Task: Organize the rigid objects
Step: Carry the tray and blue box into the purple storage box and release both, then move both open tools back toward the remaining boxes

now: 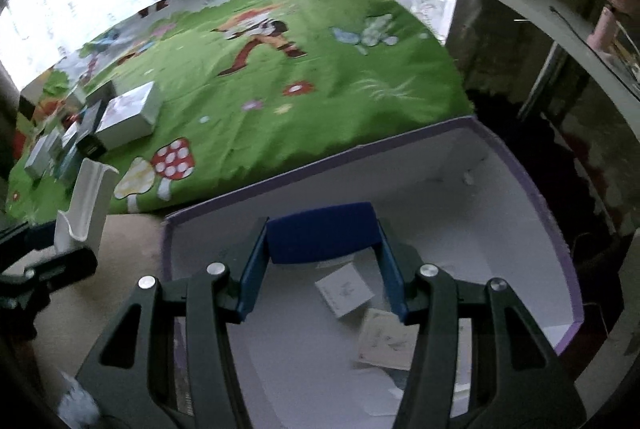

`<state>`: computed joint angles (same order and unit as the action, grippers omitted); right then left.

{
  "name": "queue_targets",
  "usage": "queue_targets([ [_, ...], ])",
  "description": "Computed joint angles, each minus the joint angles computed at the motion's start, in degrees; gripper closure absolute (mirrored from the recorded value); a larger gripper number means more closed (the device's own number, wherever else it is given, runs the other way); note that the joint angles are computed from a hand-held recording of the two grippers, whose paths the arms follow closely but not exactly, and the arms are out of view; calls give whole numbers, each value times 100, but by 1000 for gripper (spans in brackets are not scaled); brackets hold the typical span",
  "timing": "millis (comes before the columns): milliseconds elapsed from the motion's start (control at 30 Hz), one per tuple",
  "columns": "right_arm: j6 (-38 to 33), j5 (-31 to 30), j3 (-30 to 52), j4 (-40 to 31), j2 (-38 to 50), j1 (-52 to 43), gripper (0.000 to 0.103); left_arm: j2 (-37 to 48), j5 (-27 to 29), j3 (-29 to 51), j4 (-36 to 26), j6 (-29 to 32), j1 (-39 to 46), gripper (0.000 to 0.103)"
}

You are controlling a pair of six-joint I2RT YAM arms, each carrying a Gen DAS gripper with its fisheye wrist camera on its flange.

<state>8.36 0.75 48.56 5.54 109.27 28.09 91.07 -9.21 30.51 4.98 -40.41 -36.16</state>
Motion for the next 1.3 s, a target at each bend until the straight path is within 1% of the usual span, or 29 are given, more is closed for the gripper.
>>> queue_targets([
  [200,17,-142,-50,-66,-106,-123,48,321,238,261,199,97,-115,38],
  [300,-28,-254,-17,-197,-126,-135,47,452,529,301,402,112,-28,34],
  [333,-35,-241,-32,-198,-147,-118,42,447,543,281,444,105,-21,31],
  [367,-32,-255,-68,-172,-182,-117,34,417,534,242,483,89,-19,29],
  [433,-22,-385,-135,-110,-249,-145,25,379,488,201,511,40,-11,28],
  [733,-32,-342,-116,-101,-239,-26,25,238,372,45,530,-114,39,28],
  [867,-87,-227,-142,-68,-268,113,25,79,62,-9,340,-166,13,28],
  [1000,23,-397,-78,-111,-226,163,25,-145,-194,-130,191,-183,39,28],
  [1167,42,-371,17,-203,-161,346,25,-444,-520,-269,-62,-172,129,28],
  [1300,58,-347,90,-255,-131,478,25,-610,-674,-360,-203,-156,235,28],
])
